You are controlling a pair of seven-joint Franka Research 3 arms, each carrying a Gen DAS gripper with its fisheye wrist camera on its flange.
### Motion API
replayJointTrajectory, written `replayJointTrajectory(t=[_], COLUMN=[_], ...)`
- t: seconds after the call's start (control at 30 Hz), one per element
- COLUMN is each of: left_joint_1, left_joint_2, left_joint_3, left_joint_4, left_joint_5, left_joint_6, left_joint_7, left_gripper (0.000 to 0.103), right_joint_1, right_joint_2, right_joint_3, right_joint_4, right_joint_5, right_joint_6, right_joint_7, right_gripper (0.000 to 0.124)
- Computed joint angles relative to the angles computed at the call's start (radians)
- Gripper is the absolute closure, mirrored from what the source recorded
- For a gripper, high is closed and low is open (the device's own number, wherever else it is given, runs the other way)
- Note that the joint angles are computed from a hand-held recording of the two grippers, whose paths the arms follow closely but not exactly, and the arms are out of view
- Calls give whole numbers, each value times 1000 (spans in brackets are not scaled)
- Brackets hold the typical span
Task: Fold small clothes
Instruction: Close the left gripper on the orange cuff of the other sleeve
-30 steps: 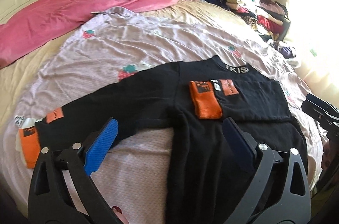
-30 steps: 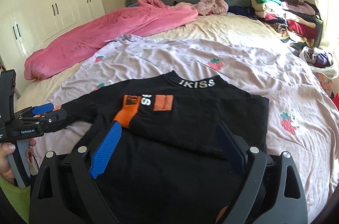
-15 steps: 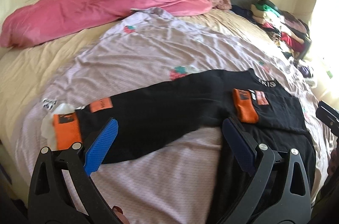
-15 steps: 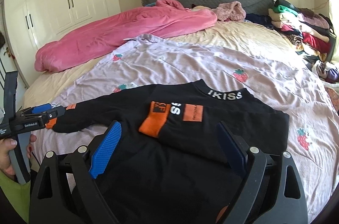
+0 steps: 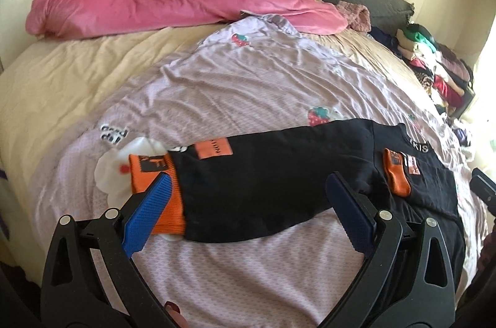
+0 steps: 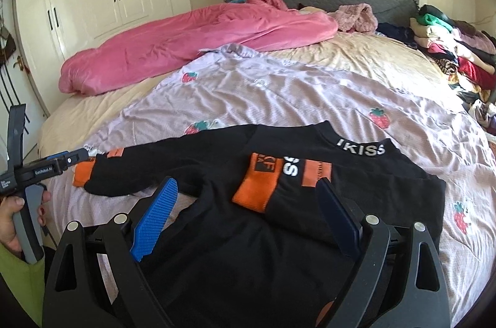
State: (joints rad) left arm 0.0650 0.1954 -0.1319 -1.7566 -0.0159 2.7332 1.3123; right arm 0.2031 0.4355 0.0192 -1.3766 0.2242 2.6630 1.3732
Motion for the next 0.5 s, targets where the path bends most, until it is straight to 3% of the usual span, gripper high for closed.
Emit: replayJointTrajectory(t=[0.5], left_joint_1=[76], left_joint_2=[9], left_joint_3=[11], left_joint_4=[-40], left_joint_5=[-122], left_joint_6=[3], left_joint_7=[14], left_gripper=[10], right_joint_1=[49], right_joint_2=[144], right_joint_3=[20], right_joint_4=[217], right_joint_5=[-28], right_joint_6=[-109], right_joint_7=[-28], right_gripper=[34])
